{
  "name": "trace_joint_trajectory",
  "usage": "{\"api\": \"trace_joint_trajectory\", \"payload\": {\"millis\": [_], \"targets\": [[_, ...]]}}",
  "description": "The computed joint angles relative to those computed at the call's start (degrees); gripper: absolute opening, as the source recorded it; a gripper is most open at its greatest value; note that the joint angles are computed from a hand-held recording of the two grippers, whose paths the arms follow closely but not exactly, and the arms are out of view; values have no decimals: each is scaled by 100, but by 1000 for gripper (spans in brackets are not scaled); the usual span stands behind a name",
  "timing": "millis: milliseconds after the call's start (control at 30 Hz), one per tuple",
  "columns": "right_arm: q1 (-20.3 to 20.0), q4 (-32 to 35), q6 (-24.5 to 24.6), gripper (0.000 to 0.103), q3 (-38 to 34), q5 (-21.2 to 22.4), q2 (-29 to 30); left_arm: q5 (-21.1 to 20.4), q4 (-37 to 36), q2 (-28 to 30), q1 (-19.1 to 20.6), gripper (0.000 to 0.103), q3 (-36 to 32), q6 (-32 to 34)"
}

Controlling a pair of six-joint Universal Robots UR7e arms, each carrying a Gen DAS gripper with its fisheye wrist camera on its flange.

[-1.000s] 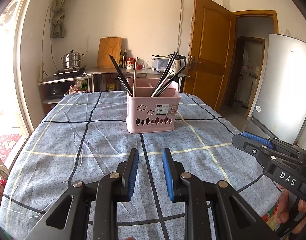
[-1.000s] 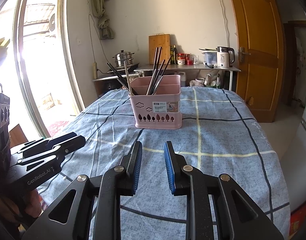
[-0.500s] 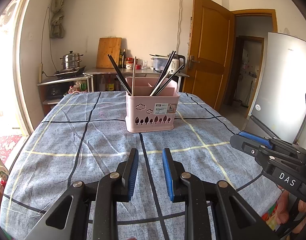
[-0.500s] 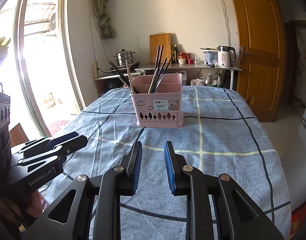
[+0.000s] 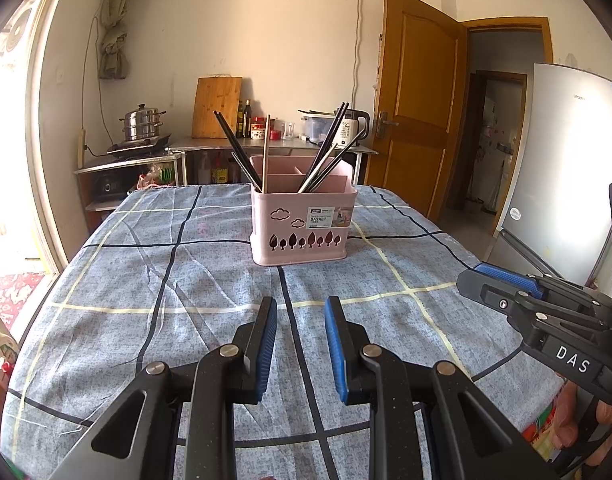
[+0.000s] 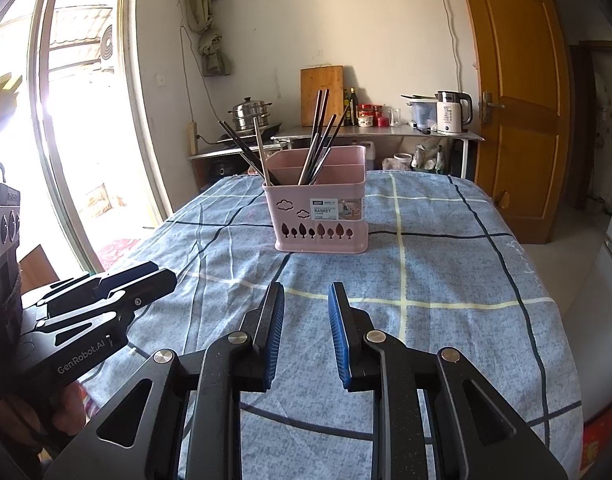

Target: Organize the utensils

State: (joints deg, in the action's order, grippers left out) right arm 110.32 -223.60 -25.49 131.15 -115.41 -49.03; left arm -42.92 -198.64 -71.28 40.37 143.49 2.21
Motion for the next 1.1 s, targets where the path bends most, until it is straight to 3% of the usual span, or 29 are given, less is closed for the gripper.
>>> {"api": "trace_joint_trajectory", "payload": {"millis": [1100], "targets": [[-10, 58, 16, 24, 13, 7, -3, 84, 77, 10, -27, 24, 19, -21]]}}
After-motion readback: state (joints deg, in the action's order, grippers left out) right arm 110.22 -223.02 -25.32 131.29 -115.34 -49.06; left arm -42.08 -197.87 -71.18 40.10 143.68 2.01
